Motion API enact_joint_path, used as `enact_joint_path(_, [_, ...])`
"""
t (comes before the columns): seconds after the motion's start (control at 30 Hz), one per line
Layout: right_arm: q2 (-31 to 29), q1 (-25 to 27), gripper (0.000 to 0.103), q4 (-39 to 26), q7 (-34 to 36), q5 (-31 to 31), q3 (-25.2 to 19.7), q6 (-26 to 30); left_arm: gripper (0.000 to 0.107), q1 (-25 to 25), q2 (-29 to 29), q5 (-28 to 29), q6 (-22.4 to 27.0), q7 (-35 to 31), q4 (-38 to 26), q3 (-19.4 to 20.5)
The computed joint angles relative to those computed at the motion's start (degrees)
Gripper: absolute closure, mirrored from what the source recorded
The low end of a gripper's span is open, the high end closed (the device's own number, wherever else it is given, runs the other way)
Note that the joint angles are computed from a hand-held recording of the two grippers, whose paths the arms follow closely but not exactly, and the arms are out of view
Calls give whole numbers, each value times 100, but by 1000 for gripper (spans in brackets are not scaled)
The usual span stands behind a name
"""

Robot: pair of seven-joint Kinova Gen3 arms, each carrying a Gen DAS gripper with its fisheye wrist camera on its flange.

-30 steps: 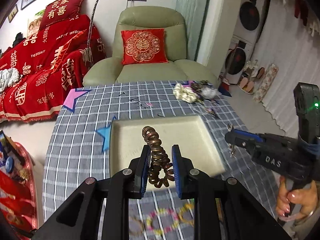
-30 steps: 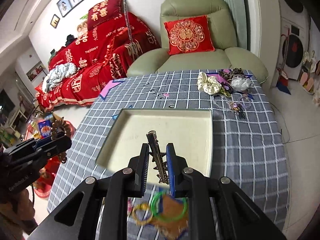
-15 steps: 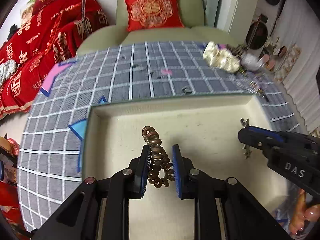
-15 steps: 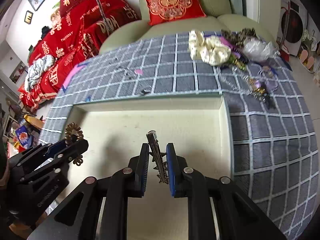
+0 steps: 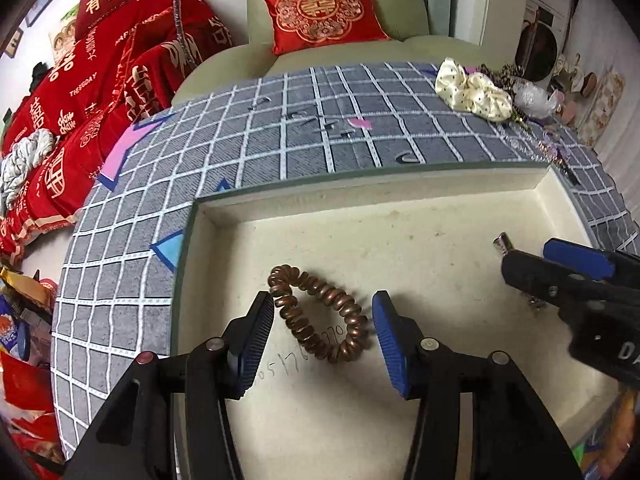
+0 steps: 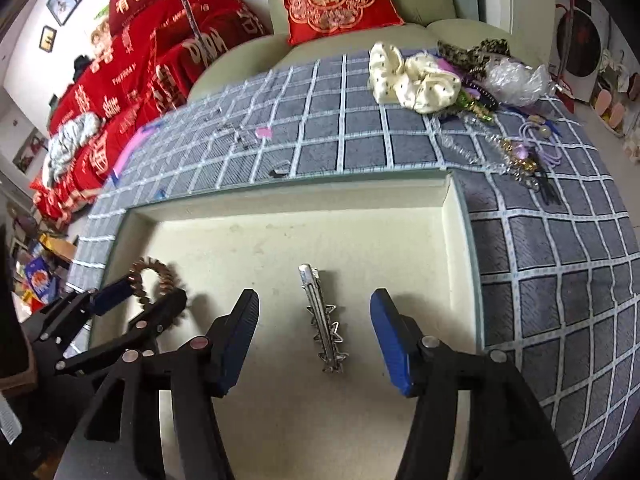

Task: Organize jewelry
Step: 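Open the left tool releasing the bead bracelet while the right tool releases the silver clip in the tray, then withdraw both tools from the tray toward the remaining bracelets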

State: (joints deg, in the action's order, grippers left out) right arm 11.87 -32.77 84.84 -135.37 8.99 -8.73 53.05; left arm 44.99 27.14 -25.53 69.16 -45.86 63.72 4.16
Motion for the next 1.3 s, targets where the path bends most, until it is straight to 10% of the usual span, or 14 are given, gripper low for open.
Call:
enact_joint_path(0.13, [-288,-5,41,99,-162,36,-24,-30,42,86,-221,-98,-25,194,150,-16])
enact_joint_path(0.2, [-450,-17,37,158,-251,75,-77,-11,4,136,-372,-208,-35,386,275,8])
enact_joint_path(0.63, [-1586,-24,19,777,-978,310,-737,269,4,548,-1549,-1146,131,1682,1393,622])
enact_joint_path(1.3, [-2757,242,0,1396,-1838,213,-2056,473,4,468,-2744,-1088,763,3557,2854,2026])
